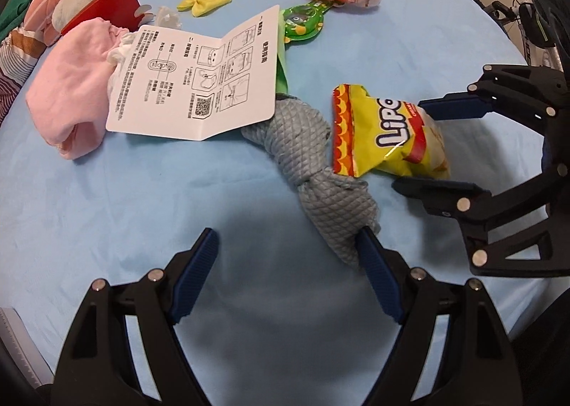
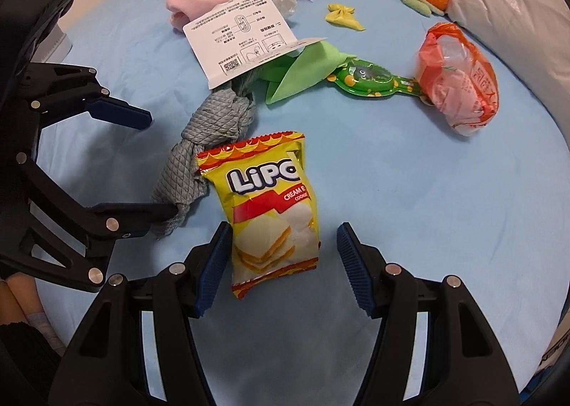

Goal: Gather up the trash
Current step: 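Grasp the grey cloth with the left tool while the right tool grasps the LIPO bag, then lift and carry the grey cloth and LIPO bag over the bin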

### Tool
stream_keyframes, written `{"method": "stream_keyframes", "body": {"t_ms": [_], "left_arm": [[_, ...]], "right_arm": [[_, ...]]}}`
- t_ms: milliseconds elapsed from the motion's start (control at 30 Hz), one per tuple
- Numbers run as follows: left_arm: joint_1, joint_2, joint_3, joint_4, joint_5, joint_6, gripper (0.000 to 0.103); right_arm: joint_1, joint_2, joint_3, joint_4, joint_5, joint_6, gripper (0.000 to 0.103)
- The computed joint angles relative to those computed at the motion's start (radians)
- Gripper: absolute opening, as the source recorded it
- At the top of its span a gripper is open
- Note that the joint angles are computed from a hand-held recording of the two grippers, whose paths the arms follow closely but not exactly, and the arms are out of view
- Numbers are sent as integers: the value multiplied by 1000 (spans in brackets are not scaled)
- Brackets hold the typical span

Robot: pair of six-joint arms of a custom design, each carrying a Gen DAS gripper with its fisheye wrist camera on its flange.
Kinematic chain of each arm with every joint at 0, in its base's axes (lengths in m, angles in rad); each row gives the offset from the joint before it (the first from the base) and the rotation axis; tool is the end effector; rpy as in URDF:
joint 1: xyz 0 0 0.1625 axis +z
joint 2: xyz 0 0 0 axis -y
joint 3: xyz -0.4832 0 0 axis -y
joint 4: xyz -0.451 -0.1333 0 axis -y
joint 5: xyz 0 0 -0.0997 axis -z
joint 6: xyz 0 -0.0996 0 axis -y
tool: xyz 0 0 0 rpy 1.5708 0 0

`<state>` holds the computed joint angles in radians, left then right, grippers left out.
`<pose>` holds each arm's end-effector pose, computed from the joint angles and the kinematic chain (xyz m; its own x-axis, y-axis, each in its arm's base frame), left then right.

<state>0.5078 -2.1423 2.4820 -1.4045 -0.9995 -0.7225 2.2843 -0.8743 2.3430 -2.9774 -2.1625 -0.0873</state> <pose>-0.0929 -0.2659 0.2970 -0.6405 0.3658 -0.6753 0.4543 0.8894 0.0508 0.3535 -0.2896 -0.0042 -0.5456 -0.6330 0.5492 -0.7035 0.7021 0.1104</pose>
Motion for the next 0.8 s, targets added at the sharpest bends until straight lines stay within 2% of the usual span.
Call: {"method": "stream_keyframes", "body": {"t_ms": [100, 200, 233, 333, 367, 433, 567, 800], "left_arm": [[3, -1, 13, -45, 7, 34, 75], [20, -6, 18, -106, -14, 75, 53], [36, 0, 17, -140, -37, 96, 39], [27, -12, 20, -150, -39, 103, 16], [26, -12, 19, -150, -40, 102, 13], [26, -18, 15, -147, -46, 98, 8], [17, -38, -7, -118, -41, 99, 7], [-103, -131, -65, 44, -36, -12, 7]], "right_arm": [[-14, 0, 0, -18, 27, -21, 58], [-15, -3, -1, -25, 32, -31, 45], [-13, -4, -2, -23, 30, -31, 42], [-6, -7, -2, -20, 18, -18, 41], [-2, -8, -2, -18, 13, -14, 41], [10, -11, -2, -7, 4, -5, 41], [48, -28, -4, 33, -17, 38, 41], [126, -77, -30, 151, -60, 127, 41]]}}
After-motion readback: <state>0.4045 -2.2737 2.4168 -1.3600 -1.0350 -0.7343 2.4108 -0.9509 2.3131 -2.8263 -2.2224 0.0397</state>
